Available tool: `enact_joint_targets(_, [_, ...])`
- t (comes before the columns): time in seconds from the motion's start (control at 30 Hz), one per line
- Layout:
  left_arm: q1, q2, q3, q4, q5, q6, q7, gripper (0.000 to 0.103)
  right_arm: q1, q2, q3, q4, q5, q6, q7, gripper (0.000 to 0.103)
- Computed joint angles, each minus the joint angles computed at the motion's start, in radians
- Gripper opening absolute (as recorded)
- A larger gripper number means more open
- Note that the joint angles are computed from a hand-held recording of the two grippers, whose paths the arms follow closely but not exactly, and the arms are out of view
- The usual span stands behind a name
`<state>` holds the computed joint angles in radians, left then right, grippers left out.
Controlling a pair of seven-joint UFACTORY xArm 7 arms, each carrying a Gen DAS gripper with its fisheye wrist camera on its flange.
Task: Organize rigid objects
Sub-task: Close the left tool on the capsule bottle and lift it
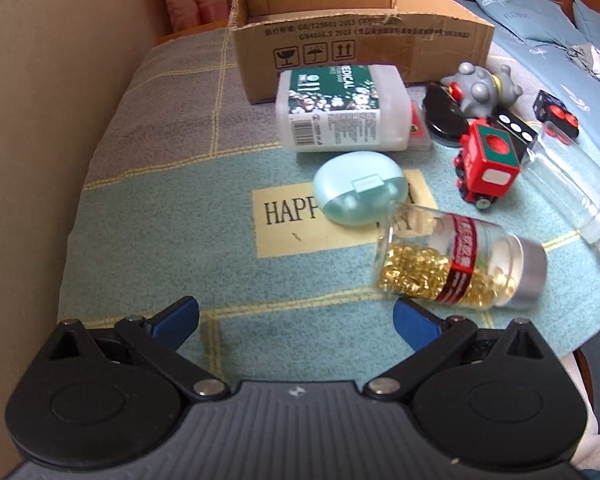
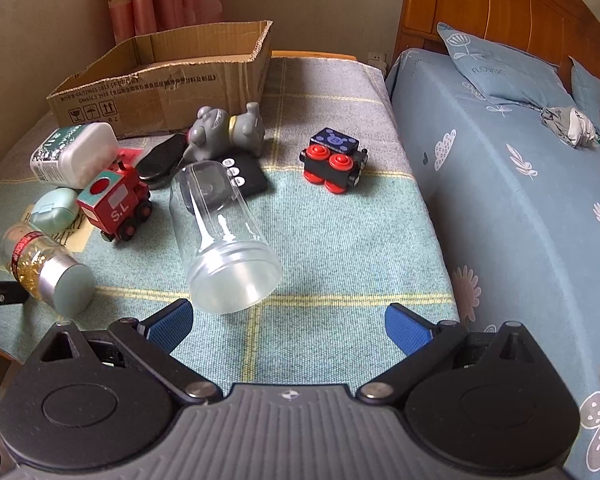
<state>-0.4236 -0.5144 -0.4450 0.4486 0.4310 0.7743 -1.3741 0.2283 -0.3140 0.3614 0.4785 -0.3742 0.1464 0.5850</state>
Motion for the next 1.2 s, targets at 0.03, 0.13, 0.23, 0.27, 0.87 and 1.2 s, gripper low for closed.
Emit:
enact_joint_targets(0.03, [0.004,-0.003,0.0,-0.001,0.002,0.006,-0.003,0.102,0.0,0.011,-0.003,0.002,0.0,-0.002,-0.004,0.103])
enact_joint_targets(0.13, [0.003,-0.012,0.005,-0.007,0.004,0.005,0.006,0.102,-0.008,0.036,-0.002,0.008,-0.016,-0.003,-0.005,0.103])
enact_joint_targets(0.23, [-0.017,-0.021,0.01,-0.022,0.008,-0.037,0.044,0.102,0.008,0.055,-0.022,0.008,-0.014,-0.004,-0.028,0.103])
enact_joint_targets(0.27, [-0.028,-0.03,0.011,-0.033,0.006,-0.06,0.062,0.102,0.014,0.061,-0.029,0.007,-0.01,-0.005,-0.036,0.103])
enact_joint_targets(0.87, [0.073,-0.037,-0.122,-0.1,0.073,-0.388,0.112,0.103,-0.083,0.059,0.039,-0.062,0.008,-0.18,-0.115,0.103])
enact_joint_targets(1.2, [0.19,-0.03,-0.239,-0.058,0.258,-0.417,0.04,0.102,-0.119,0.057,0.081,-0.076,0.064,-0.214,-0.168,0.103])
